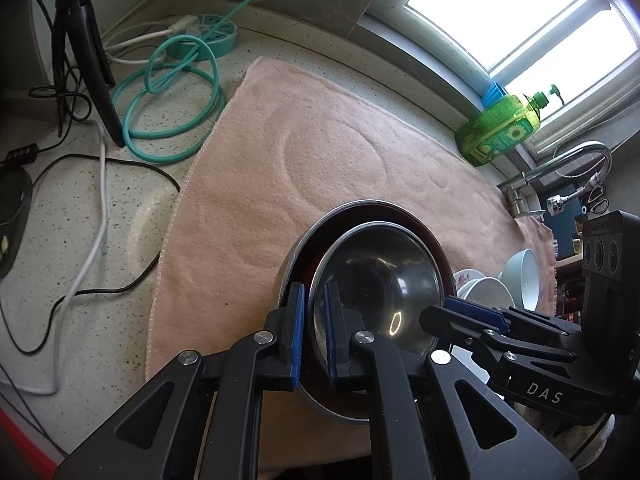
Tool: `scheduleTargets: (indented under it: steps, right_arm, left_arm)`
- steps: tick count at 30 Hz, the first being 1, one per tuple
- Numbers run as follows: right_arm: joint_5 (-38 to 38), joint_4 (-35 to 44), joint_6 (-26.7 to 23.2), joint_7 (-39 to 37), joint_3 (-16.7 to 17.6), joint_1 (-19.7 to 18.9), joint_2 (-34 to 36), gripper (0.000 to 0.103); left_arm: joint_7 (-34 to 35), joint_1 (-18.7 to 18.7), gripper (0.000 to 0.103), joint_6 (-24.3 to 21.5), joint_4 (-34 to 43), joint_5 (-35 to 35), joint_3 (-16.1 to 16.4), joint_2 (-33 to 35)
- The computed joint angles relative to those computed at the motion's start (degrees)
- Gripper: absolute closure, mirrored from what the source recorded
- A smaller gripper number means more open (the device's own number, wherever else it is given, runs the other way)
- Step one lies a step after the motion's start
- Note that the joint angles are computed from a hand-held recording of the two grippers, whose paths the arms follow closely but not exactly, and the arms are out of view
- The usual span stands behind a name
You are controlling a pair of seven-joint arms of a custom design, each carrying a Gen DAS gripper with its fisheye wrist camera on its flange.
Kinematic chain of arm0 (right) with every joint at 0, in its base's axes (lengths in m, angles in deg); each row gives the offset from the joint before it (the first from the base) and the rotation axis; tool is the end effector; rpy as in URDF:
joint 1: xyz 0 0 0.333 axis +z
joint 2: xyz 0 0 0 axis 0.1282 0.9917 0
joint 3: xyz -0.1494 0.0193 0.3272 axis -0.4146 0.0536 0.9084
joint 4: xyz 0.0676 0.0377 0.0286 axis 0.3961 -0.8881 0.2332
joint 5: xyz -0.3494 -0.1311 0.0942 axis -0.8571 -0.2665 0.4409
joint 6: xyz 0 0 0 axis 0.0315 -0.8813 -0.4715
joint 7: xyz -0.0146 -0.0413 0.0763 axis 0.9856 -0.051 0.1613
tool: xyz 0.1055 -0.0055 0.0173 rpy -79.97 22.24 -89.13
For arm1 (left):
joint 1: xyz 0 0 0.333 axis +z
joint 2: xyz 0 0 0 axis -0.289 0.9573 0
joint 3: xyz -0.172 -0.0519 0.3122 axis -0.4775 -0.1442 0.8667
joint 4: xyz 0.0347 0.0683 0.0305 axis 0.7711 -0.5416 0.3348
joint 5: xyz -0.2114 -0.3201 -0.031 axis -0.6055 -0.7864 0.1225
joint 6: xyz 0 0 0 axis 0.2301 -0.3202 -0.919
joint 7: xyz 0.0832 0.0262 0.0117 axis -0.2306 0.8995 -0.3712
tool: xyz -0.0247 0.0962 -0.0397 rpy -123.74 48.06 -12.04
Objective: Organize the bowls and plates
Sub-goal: 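Open the right gripper to release the red bowl and withdraw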
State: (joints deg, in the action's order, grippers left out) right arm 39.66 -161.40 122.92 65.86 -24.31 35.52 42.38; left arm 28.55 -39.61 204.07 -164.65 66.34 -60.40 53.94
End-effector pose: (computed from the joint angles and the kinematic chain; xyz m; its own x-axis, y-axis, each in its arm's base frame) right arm 0.4993 0.3858 0.3789 -0.2219 -0.9011 -0.3724 -0.9089 0.3295 -0.2557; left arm 0.5401 -0.4223 0.3993 -0.3944 -0.8270 0.4007 -0.9074 0.2815 -0.3121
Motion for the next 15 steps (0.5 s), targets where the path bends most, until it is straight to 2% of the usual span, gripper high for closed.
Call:
scheduleTargets:
  steps: [9,10,15]
  right_arm:
    - [-2.32,-1.07,1.32,2.00,-1.27,0.80,-1.73,0.068]
    - [-2.78,-1.42,1.77,2.57,-1.58,0.94,-2.14,0.068]
    - [-9.17,-3.28,2.50,7.73,-4.30,2.95,-5.15,0.068]
  left_arm:
    - [1.46,0.50,0.096,1.33,-0.55,-1.41,-0.53,-1.35]
    - [1.66,0.51,0.094,1.71,-0.66,-1.51,-0.58,-1.60]
    - [3.85,1.28,0.090,4.13,-1.55,-3.97,-1.87,-2.88]
